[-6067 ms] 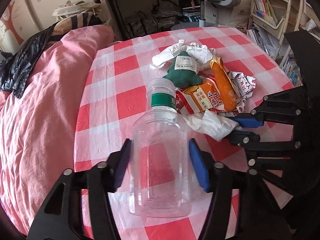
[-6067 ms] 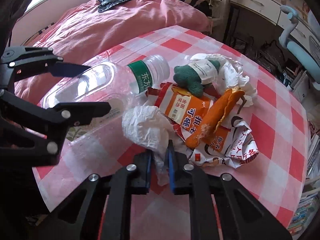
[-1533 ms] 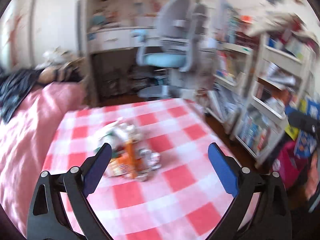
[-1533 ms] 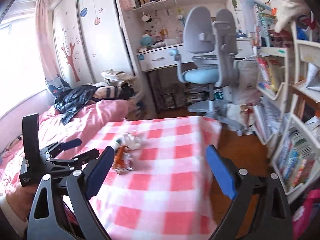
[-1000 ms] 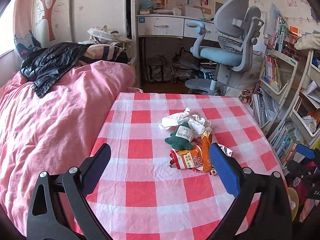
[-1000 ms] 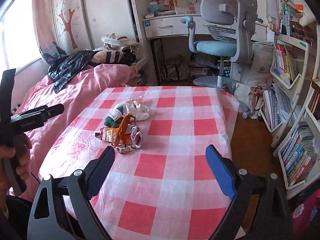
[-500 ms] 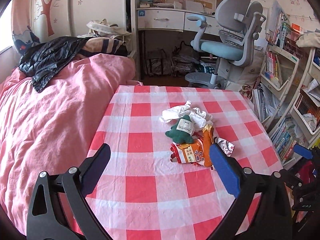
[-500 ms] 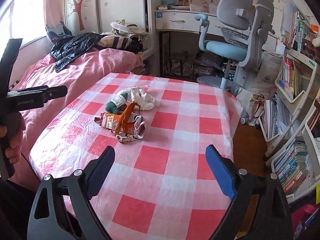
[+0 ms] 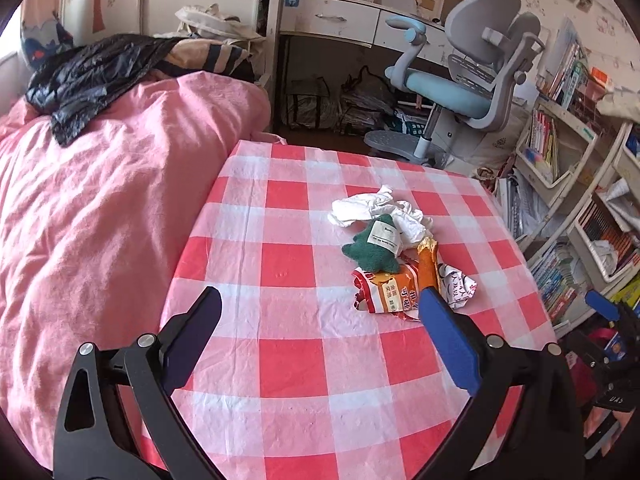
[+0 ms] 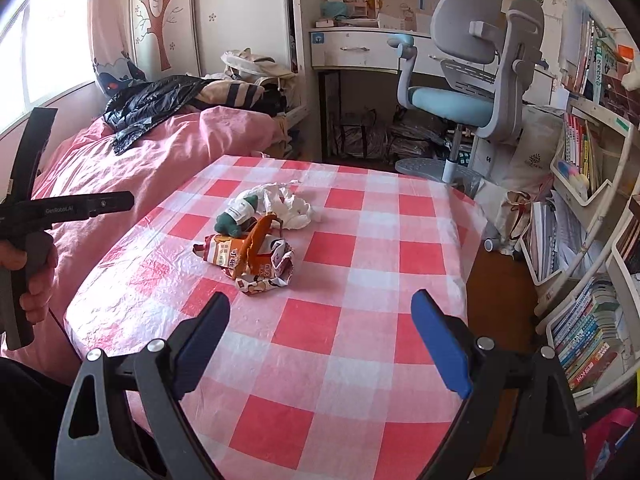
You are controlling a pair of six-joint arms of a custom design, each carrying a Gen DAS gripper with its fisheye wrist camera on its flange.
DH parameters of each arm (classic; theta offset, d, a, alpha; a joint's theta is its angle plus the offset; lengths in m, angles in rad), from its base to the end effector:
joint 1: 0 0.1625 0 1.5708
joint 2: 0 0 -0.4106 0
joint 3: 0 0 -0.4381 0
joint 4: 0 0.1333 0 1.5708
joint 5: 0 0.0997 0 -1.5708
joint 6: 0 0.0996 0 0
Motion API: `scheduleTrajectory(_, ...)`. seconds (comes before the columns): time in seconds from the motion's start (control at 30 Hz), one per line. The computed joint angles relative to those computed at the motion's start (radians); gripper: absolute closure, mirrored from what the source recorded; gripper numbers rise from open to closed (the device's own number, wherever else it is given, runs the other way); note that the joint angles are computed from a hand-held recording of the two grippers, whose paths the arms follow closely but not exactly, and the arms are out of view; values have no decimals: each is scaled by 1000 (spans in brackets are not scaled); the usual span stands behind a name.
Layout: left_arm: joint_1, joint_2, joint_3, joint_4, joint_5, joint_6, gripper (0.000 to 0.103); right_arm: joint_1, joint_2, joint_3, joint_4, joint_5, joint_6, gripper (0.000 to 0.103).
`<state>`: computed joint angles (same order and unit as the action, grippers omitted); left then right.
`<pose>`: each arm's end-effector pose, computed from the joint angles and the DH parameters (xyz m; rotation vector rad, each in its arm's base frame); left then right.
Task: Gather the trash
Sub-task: 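Lower the left gripper onto the long orange peel and close it, then grasp the orange snack bag with the right gripper while the left lifts the peel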
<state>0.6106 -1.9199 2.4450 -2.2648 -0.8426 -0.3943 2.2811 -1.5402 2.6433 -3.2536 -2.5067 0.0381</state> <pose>-0.1718 -0.3639 0.2722 0.6368 2.4866 -0.7819 0.2527 -0.2124 0.1870 0.4238 -2.2459 1.0449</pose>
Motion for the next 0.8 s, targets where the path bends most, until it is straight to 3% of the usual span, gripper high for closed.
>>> scheduleTrajectory(0.1,24,32,-1,-39,-59,13,23,2,-6,7,-27,17,-25,15)
scheduleTrajectory(0.2,13,121,0,-93,-98,57,28,-5,-22,13,-29,38,-44,15)
scheduleTrajectory(0.33,-27,285,-9,-180,-79,88,28,-9,-54,27,-40,59,-66,15)
scheduleTrajectory(0.57,-2,551,-87,-265,-30,67,34,-45,-156,68,-51,104,-86,15)
scheduleTrajectory(0.63,15,602,-110,-270,-11,60,44,-65,-193,78,-44,131,-83,14)
scheduleTrajectory(0.73,41,623,-129,-287,-31,88,82,-105,-225,84,-24,177,-73,14)
scheduleTrajectory(0.8,56,588,-140,-250,-84,98,86,-127,-232,84,-4,206,-63,14)
